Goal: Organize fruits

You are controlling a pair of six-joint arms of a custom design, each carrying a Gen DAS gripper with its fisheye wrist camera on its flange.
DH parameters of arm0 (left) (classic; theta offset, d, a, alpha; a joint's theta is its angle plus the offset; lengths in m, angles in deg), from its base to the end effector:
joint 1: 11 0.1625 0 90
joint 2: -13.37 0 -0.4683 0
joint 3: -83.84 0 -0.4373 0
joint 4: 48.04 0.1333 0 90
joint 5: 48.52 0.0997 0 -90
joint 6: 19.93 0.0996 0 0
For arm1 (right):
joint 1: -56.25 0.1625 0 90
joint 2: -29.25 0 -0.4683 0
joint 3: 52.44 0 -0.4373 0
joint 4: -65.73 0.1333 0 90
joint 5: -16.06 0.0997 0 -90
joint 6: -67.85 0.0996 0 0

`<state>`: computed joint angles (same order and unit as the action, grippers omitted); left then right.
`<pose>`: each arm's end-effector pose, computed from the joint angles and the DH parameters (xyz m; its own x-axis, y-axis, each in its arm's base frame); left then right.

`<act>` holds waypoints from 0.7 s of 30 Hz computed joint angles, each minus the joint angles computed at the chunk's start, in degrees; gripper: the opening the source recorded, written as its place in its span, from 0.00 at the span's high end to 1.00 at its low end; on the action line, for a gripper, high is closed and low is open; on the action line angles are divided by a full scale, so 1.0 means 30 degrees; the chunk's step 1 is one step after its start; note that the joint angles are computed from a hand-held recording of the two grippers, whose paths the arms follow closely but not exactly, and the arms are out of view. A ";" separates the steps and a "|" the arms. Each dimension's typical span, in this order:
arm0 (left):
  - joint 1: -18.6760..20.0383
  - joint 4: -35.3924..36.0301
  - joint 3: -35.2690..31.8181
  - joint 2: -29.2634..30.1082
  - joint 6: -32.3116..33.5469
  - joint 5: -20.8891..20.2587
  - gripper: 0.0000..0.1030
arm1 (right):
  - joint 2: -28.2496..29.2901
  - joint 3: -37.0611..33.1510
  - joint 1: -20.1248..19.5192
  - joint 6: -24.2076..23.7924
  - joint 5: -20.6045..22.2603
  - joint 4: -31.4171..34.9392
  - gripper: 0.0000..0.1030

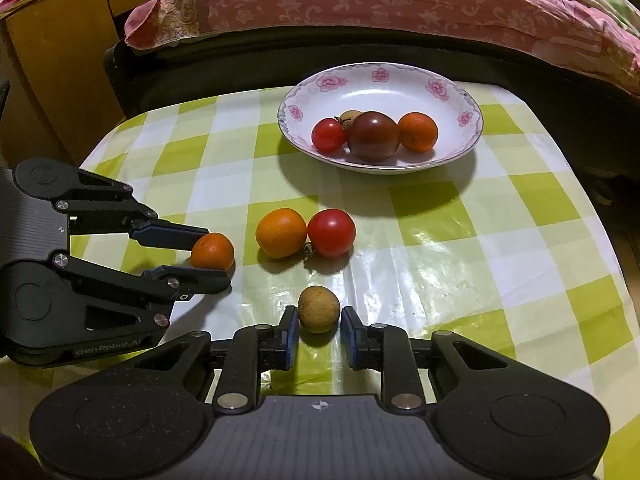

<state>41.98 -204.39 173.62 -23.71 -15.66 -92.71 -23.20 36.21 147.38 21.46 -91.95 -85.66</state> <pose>-0.2892 -0.7236 0.0531 -0.6130 0.3416 -0.7124 0.6325 0.7525 -0.1835 0.1176 -0.7667 0.2322 -0.6447 -0.5773 0.5011 -0.7026 0.7057 -0.0910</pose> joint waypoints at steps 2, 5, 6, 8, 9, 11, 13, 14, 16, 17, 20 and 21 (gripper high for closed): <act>-0.0024 0.0384 -0.0097 -0.0001 -0.0237 -0.0038 0.65 | 0.0010 0.0013 0.0063 -0.0044 -0.0197 -0.0031 0.81; -0.0058 0.0788 -0.0198 0.0006 -0.0465 0.0082 0.65 | 0.0016 0.0026 0.0098 -0.0144 -0.0263 -0.0007 0.82; -0.0060 0.0992 -0.0260 -0.0005 -0.0659 0.0072 0.65 | 0.0008 0.0037 0.0097 -0.0145 -0.0250 -0.0003 0.82; -0.0078 0.1247 -0.0332 0.0004 -0.0865 0.0128 0.65 | 0.0033 0.0006 0.0105 -0.0188 -0.0319 0.0057 0.82; -0.0100 0.1302 -0.0346 0.0024 -0.0916 0.0199 0.65 | 0.0059 0.0005 0.0114 -0.0184 -0.0366 0.0024 0.82; -0.0126 0.1464 -0.0394 0.0048 -0.1111 0.0299 0.65 | 0.0073 0.0050 0.0135 -0.0299 -0.0440 -0.0072 0.82; -0.0133 0.1701 -0.0534 0.0101 -0.1428 0.0360 0.65 | 0.0067 0.0045 0.0141 -0.0210 -0.0467 -0.0009 0.82; -0.0152 0.1760 -0.0590 0.0147 -0.1439 0.0433 0.65 | 0.0078 -0.0019 0.0131 -0.0023 -0.0449 0.0114 0.82; -0.0205 0.1697 -0.0646 0.0272 -0.1277 0.0647 0.65 | 0.0103 -0.0099 0.0128 0.0199 -0.0420 0.0242 0.82; -0.0217 0.1681 -0.0663 0.0305 -0.1245 0.0707 0.65 | 0.0116 -0.0107 0.0128 0.0251 -0.0415 0.0218 0.82; -0.0218 0.1670 -0.0671 0.0321 -0.1356 0.0734 0.65 | 0.0135 -0.0033 0.0143 0.0097 -0.0448 0.0007 0.82; -0.0215 0.1682 -0.0685 0.0329 -0.1408 0.0740 0.65 | 0.0138 -0.0030 0.0136 0.0071 -0.0440 -0.0019 0.82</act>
<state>41.33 -199.35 171.56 -22.72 -19.89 -90.50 -22.79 36.12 147.79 21.67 -93.27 -85.72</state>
